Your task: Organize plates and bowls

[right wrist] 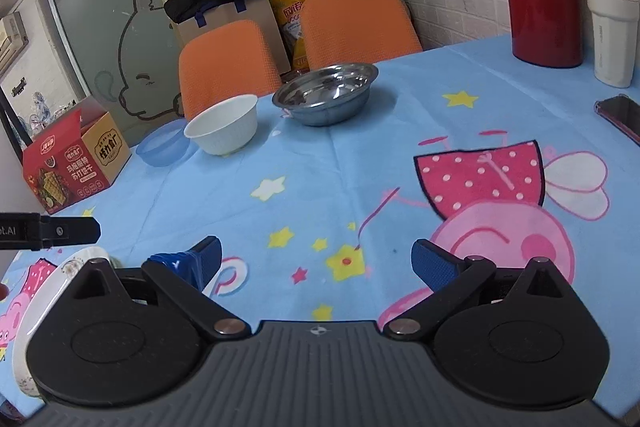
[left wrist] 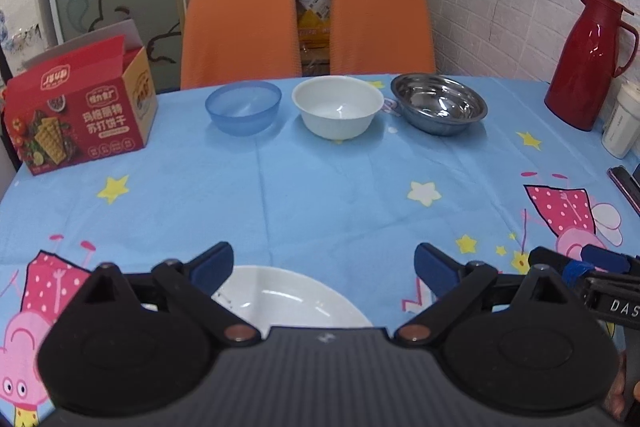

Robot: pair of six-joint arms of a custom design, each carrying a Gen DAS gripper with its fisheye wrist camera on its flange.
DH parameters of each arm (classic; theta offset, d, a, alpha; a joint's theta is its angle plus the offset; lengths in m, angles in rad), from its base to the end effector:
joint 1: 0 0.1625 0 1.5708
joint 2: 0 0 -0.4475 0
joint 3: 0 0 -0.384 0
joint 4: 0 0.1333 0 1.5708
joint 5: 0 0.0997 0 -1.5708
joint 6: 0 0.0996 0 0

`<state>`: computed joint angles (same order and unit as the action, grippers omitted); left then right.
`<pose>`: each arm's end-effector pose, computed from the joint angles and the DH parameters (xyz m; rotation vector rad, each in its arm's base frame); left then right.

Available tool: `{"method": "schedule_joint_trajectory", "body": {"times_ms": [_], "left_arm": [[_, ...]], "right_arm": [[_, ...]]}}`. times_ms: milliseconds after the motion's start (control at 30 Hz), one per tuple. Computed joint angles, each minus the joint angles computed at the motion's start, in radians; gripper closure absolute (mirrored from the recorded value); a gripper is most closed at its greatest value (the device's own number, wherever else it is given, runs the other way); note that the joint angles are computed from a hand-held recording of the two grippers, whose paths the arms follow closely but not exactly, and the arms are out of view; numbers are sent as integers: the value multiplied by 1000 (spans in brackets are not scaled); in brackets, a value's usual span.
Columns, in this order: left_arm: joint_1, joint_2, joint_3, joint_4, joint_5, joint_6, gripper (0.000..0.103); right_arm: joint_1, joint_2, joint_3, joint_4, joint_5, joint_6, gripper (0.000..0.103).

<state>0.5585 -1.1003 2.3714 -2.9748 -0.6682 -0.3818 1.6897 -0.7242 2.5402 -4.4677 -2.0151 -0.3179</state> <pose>-0.2469 -0.4036 0.1465 0.6675 2.2952 -0.8652 0.1335 -0.3549 0.1321 0.1933 -2.3045 1.3169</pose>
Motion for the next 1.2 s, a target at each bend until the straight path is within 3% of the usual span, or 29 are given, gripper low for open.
{"method": "schedule_joint_trajectory", "body": {"times_ms": [167, 267, 400, 533, 800, 1000, 1200], "left_arm": [[34, 84, -111, -1, -15, 112, 7], [71, 129, -205, -34, -62, 227, 7], [122, 207, -349, -91, -113, 366, 7], [176, 286, -498, -80, -195, 450, 6], [281, 473, -836, 109, -328, 478, 6], [320, 582, -996, 232, -343, 494, 6], [338, 643, -1075, 298, -334, 526, 6]], "right_arm": [[-46, -94, -40, 92, 48, -70, 14], [-80, -164, -77, 198, 85, -99, 14], [-91, -202, -159, 302, 52, -139, 14], [-102, -228, -214, 412, 67, -143, 14], [-95, -205, -383, 599, 49, -174, 14], [-118, -163, -487, 689, 32, -153, 14], [-135, -125, -556, 763, 7, -147, 14]]}}
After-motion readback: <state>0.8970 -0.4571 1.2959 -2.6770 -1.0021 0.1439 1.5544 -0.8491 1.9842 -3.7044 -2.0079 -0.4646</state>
